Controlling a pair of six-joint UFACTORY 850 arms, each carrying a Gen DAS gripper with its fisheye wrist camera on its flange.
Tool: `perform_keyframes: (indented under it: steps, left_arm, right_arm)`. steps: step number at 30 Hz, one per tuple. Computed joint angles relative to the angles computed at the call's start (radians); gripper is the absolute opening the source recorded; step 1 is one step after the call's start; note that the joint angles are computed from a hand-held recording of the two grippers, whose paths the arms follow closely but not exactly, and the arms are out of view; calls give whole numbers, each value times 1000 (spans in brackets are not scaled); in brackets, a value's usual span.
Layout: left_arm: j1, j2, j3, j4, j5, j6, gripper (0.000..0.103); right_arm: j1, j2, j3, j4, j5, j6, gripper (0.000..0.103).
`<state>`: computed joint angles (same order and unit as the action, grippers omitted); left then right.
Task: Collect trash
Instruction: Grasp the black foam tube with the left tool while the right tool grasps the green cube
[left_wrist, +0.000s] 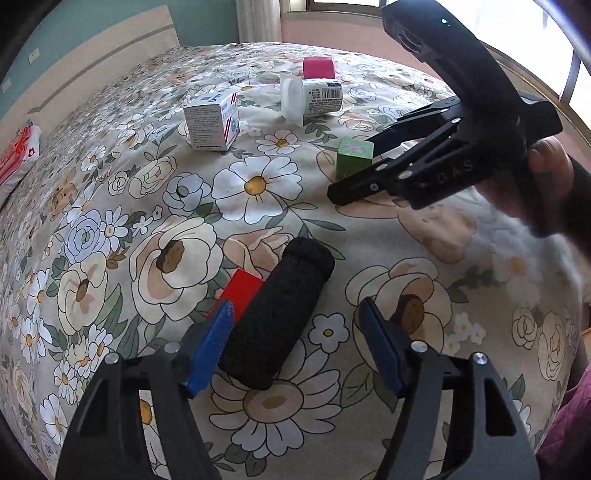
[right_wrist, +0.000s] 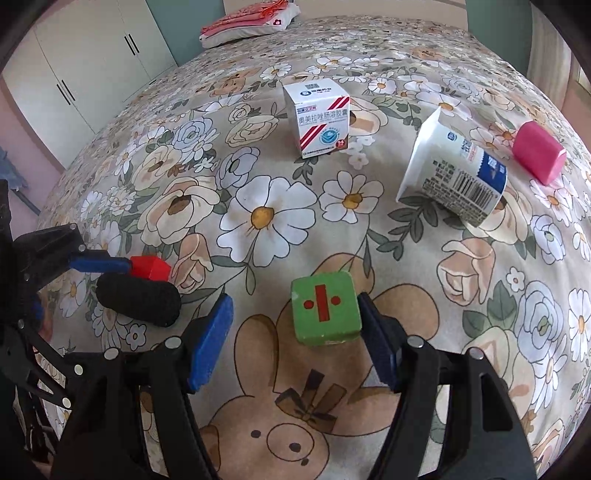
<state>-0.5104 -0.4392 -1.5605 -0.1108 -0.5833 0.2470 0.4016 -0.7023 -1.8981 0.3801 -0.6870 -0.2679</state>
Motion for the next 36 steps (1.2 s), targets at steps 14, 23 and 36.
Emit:
perform_keyframes:
  steps: [14,23,36]
  left_arm:
    - [2,-22,-46,-43,-105,-28,61]
    - [-50,-76,-111,200,-158,-179,60]
    - [-42,-56,-100,194,-179,-286,42]
  right_arm:
    - [-6,8,23,22,30,-14,46]
    - [4,-8,0,-22,26,35,45]
    - [-4,-4,-3,-16,10,51,31]
